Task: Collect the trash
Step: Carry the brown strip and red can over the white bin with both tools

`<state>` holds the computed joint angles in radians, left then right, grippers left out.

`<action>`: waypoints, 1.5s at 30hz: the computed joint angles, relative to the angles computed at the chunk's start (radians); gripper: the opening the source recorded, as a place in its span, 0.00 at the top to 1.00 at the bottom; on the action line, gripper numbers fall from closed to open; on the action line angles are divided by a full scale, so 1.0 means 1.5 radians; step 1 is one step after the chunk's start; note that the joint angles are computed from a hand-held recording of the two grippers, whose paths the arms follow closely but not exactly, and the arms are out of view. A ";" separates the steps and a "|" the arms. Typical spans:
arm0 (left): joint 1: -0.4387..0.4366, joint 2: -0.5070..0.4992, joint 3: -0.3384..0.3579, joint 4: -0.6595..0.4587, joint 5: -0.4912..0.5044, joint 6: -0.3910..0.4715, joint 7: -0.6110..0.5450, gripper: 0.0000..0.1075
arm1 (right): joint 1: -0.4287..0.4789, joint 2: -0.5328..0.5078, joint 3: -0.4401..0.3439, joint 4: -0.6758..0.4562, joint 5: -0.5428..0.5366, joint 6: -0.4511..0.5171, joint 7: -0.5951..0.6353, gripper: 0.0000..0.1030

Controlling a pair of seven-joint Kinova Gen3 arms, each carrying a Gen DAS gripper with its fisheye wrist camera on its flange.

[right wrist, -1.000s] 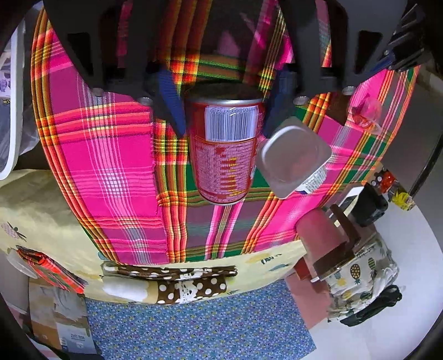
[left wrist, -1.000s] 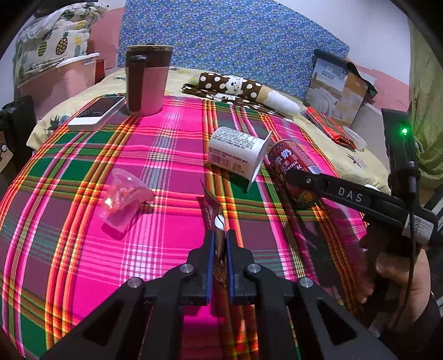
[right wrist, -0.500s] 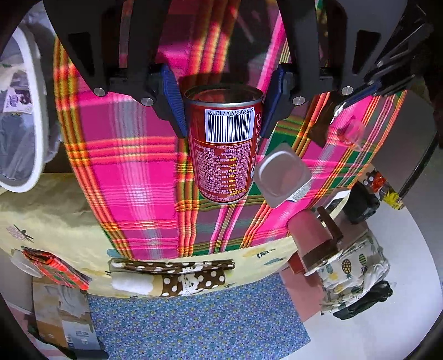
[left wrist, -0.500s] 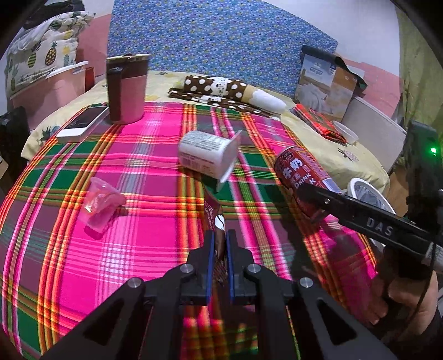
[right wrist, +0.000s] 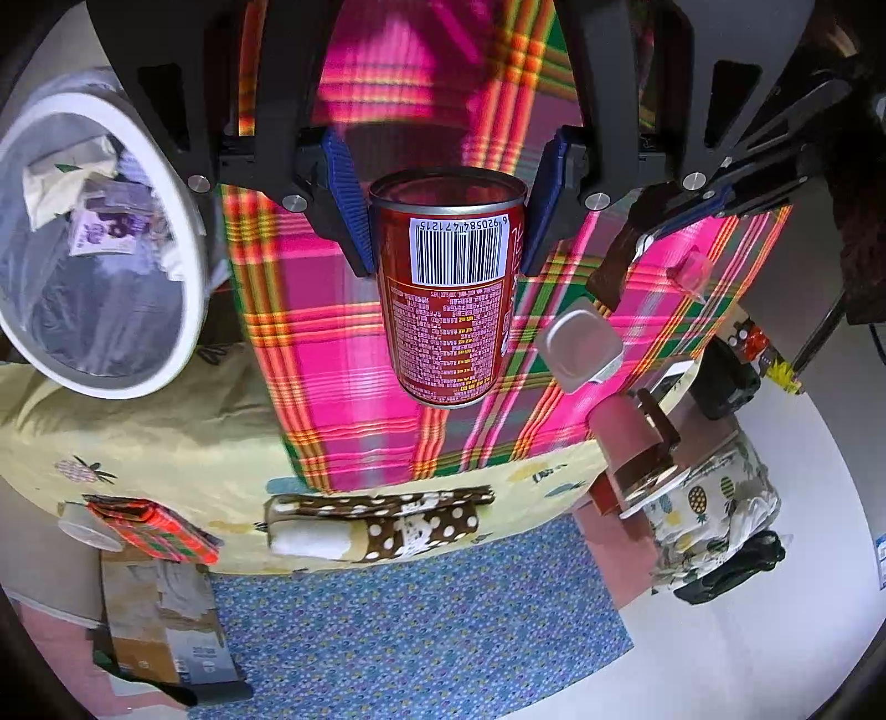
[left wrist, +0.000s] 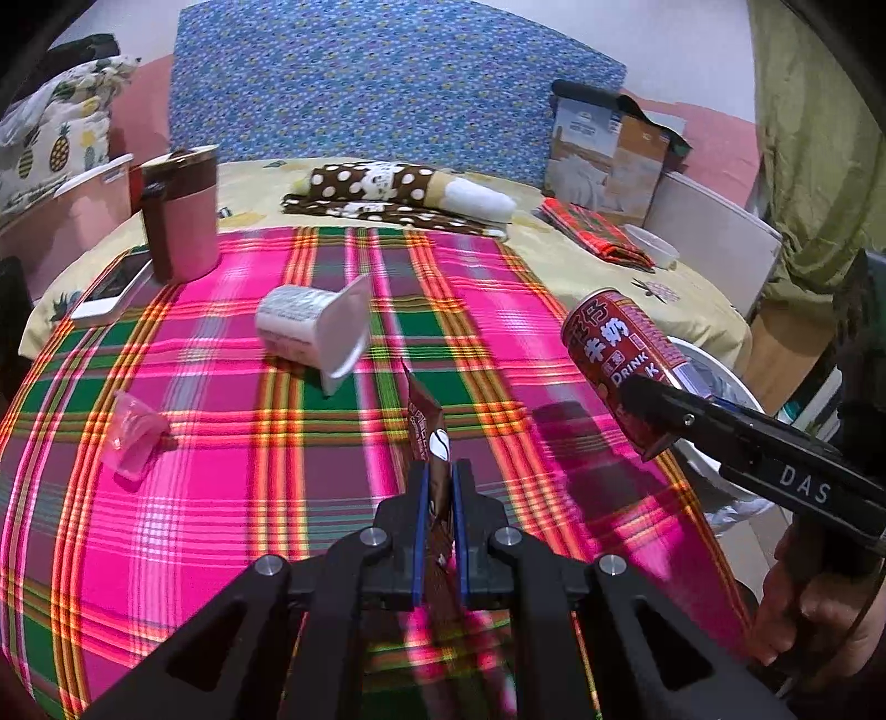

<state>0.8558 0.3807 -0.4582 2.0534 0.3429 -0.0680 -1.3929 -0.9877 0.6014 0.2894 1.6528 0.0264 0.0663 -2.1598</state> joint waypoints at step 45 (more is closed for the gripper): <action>-0.151 0.141 0.330 -0.322 -0.248 0.151 0.063 0.92 | -0.123 -0.057 0.257 0.209 -0.147 -0.043 0.020 0.47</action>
<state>0.6296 0.5920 0.0376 1.5700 -0.0289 0.1582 -1.2983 -1.1715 0.5161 0.6744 1.9670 -0.1948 0.0025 -2.1299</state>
